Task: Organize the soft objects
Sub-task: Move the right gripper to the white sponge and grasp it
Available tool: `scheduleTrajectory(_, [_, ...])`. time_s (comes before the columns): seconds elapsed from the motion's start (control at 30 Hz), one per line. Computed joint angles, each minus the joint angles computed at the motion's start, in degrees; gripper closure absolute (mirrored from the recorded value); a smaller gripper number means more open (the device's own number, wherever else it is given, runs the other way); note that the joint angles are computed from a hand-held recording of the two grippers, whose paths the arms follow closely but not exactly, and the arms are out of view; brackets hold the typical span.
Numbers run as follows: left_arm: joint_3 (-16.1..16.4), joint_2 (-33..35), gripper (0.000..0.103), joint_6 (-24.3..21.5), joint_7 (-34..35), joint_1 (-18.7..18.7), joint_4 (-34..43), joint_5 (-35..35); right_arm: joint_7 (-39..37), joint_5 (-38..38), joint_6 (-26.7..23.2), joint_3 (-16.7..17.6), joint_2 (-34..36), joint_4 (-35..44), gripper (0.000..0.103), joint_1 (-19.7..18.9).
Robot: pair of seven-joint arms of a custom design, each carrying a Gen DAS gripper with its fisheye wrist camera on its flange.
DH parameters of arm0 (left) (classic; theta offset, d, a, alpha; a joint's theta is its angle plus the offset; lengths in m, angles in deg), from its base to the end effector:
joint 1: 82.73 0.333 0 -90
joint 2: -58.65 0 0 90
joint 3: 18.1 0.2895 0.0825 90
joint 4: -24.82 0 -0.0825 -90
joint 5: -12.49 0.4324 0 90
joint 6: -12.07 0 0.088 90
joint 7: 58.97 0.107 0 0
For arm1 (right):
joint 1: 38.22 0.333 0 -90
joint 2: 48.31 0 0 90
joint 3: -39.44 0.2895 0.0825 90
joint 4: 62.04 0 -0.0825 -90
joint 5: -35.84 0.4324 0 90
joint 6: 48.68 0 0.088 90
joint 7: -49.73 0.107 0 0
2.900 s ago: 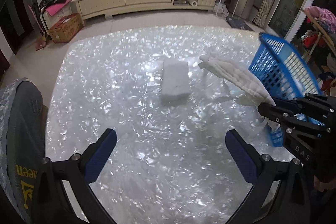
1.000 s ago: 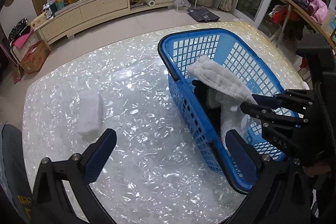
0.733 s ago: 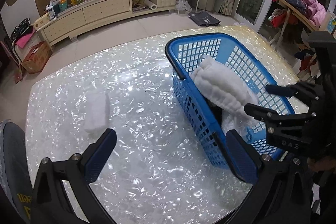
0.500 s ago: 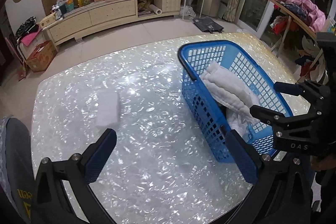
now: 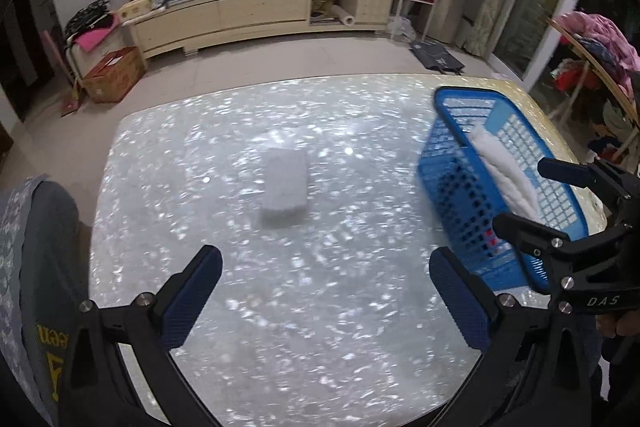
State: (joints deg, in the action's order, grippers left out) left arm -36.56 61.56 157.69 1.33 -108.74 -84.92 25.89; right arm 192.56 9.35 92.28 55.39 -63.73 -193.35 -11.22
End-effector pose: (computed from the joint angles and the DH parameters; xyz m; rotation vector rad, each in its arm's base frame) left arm 0.4705 -0.4620 0.4871 -1.5336 2.3302 -0.7870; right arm 0.4027 0.3803 0.4539 -2.0011 1.7482 -0.5671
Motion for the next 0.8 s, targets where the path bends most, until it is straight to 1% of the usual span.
scheduleTrajectory(0.07, [0.4,-1.0,0.000,0.1,-0.3,0.5,-1.3,-0.1,-0.6,0.0,0.1,0.2,2.6,2.1,0.009,0.3])
scheduleTrajectory(0.2, [1.2,-2.4,0.000,0.6,-0.9,2.0,-3.9,-0.2,-2.4,1.0,1.1,-0.8,8.0,6.3,0.009,1.2])
scheduleTrajectory(0.27, [1.4,-2.4,0.000,0.3,-0.9,2.6,-4.5,-0.1,-3.7,2.9,2.1,-1.6,11.3,8.6,0.008,1.9])
scheduleTrajectory(0.3, [1.6,-2.5,0.000,0.3,-0.8,3.0,-5.1,-0.2,-4.4,3.9,2.1,-2.0,13.1,10.3,0.006,2.3])
scheduleTrajectory(0.4, [2.0,-2.6,0.000,0.7,0.3,4.0,-6.3,-1.5,-5.4,6.2,2.2,-3.1,17.5,14.2,0.005,3.4])
scheduleTrajectory(0.57, [2.7,-1.8,0.000,1.6,1.0,5.5,-7.4,-1.7,-6.9,8.6,-0.3,-4.8,25.1,22.0,0.005,5.2])
scheduleTrajectory(0.7, [3.3,1.1,0.000,1.2,1.4,6.2,-5.9,1.3,-7.2,10.8,-2.0,-6.3,30.9,28.2,0.005,6.3])
scheduleTrajectory(0.8, [3.7,3.4,0.000,1.5,3.2,6.6,-4.3,1.1,-7.3,11.6,-3.4,-7.3,34.4,32.1,0.005,7.1])
